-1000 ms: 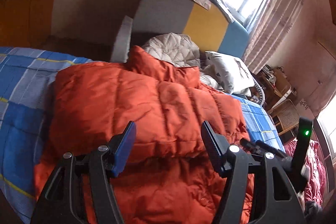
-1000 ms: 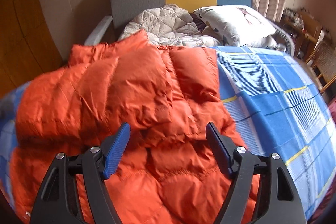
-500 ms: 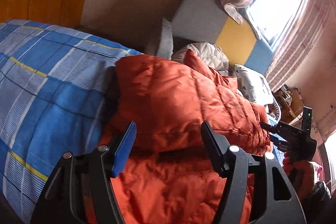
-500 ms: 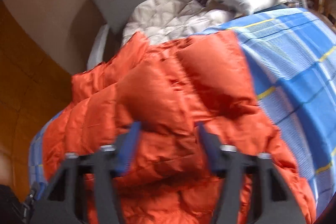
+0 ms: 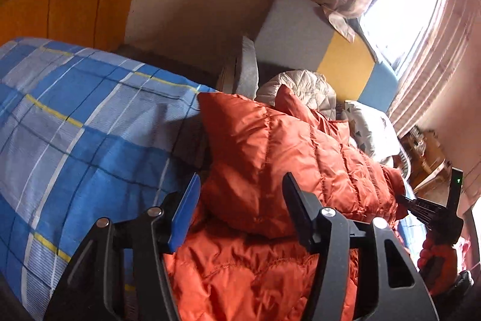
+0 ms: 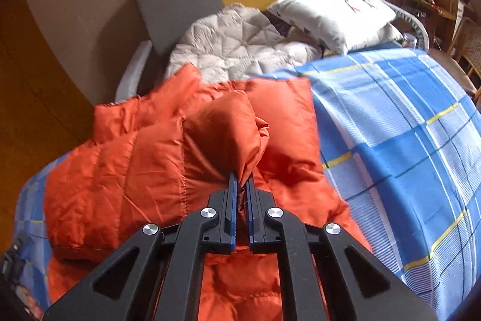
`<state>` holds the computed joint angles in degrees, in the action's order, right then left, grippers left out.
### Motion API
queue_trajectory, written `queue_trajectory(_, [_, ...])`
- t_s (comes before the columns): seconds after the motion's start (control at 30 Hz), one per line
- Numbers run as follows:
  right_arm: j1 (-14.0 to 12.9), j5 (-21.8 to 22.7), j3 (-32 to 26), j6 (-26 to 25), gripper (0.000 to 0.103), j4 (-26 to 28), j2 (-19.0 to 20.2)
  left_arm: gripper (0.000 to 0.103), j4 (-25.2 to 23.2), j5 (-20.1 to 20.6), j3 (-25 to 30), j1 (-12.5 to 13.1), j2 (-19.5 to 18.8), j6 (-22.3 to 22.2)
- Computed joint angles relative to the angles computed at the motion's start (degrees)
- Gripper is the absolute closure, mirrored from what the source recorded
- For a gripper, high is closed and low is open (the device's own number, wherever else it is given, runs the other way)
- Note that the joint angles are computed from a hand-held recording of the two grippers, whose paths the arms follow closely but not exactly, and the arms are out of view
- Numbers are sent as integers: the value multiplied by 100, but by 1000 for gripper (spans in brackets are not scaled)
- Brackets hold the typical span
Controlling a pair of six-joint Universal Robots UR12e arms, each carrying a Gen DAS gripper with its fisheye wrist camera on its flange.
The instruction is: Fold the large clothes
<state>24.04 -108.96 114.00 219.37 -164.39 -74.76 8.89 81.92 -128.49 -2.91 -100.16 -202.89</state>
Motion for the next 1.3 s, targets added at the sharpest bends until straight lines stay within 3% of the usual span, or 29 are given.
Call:
queue_trajectory(0.17, [-23,-25,-12,19,97,239,36,49,-227,112,313,-193,-137,221])
queue_trajectory(0.23, [-37,-23,15,-15,86,208,-1,49,-257,145,428,-261,-196,209])
queue_trajectory(0.3, [36,-325,20,-66,61,152,-36,48,-285,126,546,-307,-269,199])
queue_trajectory(0.37, [139,-645,33,-248,50,-179,-44,47,-306,148,651,-360,-332,226])
queue_trajectory(0.57, [205,-474,-281,-768,48,-523,205,45,-454,231,978,-485,-534,318])
queue_trajectory(0.6, [204,-447,-337,-804,42,-488,253,45,-482,250,1019,-499,-560,332])
queue_trajectory(0.87, [221,-517,-639,-1113,32,-207,659,45,-868,392,1234,-547,-861,640])
queue_trajectory(1.03, [258,-707,-645,-1444,25,-323,829,44,-765,490,1182,-577,-1015,802])
queue_trajectory(1.3, [259,-739,-559,-1550,24,-709,1049,45,-558,379,1149,-536,-1189,650])
